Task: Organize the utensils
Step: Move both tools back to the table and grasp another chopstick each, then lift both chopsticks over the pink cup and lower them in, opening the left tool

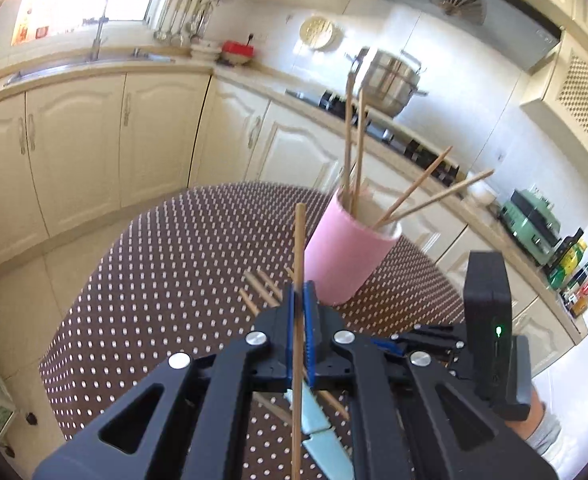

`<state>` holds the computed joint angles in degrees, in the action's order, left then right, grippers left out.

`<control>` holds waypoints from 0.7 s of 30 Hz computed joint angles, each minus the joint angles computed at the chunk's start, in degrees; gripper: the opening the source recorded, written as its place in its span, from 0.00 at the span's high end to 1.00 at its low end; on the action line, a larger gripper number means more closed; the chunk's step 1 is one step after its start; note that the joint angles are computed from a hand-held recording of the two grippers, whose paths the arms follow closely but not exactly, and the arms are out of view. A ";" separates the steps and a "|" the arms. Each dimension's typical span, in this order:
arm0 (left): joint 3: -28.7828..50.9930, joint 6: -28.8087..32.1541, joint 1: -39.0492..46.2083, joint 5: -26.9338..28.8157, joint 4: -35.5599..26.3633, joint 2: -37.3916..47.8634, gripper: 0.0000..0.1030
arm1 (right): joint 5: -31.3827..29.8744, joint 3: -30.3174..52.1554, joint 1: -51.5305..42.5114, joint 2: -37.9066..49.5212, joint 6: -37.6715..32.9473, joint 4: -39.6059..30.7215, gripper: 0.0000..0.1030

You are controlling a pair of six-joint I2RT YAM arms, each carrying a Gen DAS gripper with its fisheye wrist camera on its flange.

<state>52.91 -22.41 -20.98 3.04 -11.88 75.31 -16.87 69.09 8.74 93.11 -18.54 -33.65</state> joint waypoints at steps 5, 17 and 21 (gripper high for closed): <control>0.07 0.36 -1.12 -1.44 3.13 -1.90 0.96 | -3.50 -5.37 -1.55 -6.15 2.90 7.75 0.94; 6.26 2.09 -5.99 -5.03 7.21 -0.43 0.96 | -8.19 -23.02 -5.94 -19.64 24.10 46.52 0.94; 10.62 3.37 -7.39 -5.73 8.21 2.65 0.96 | -5.24 -25.58 -6.06 -19.51 27.93 57.43 0.94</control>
